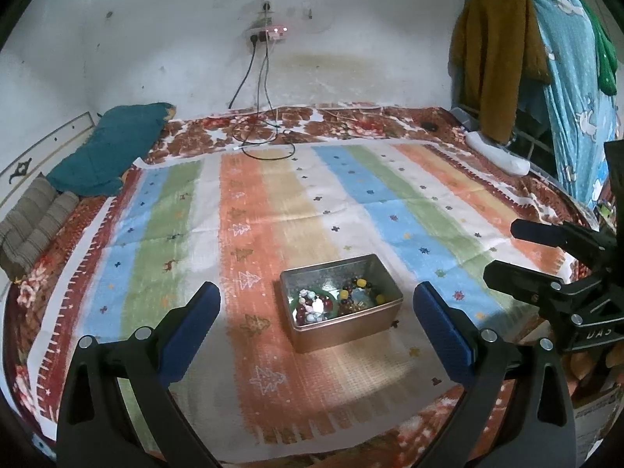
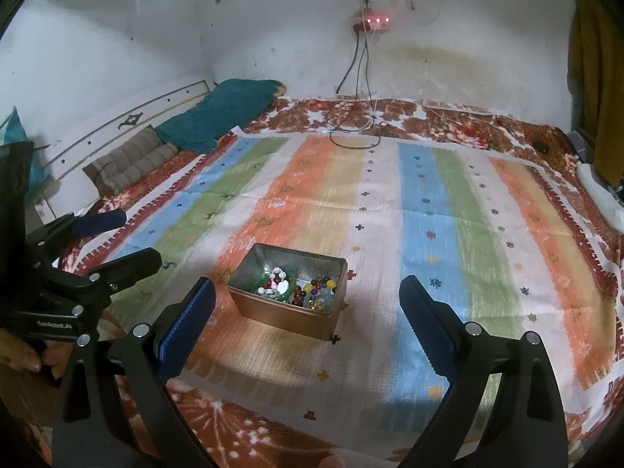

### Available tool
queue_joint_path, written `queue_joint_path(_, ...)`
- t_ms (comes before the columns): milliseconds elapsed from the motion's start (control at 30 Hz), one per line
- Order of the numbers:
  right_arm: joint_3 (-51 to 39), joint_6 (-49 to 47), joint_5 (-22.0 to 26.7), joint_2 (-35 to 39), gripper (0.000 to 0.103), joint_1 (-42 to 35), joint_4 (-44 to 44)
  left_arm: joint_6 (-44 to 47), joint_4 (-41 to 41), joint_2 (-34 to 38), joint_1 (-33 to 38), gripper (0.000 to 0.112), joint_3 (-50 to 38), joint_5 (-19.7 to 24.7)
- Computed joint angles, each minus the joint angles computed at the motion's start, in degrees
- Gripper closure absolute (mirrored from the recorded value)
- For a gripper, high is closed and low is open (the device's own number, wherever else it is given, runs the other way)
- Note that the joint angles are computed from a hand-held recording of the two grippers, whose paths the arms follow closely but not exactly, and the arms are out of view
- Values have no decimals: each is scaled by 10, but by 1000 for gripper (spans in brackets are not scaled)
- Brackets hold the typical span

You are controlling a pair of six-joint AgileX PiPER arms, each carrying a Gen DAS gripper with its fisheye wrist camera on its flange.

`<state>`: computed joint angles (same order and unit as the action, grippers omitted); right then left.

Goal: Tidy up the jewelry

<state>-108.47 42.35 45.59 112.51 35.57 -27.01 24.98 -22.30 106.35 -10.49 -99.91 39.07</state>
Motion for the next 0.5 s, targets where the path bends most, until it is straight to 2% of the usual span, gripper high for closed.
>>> queue_joint_path(500,-4,2,7,4,7,9,-13,12,-11,0,3,15,3,-1)
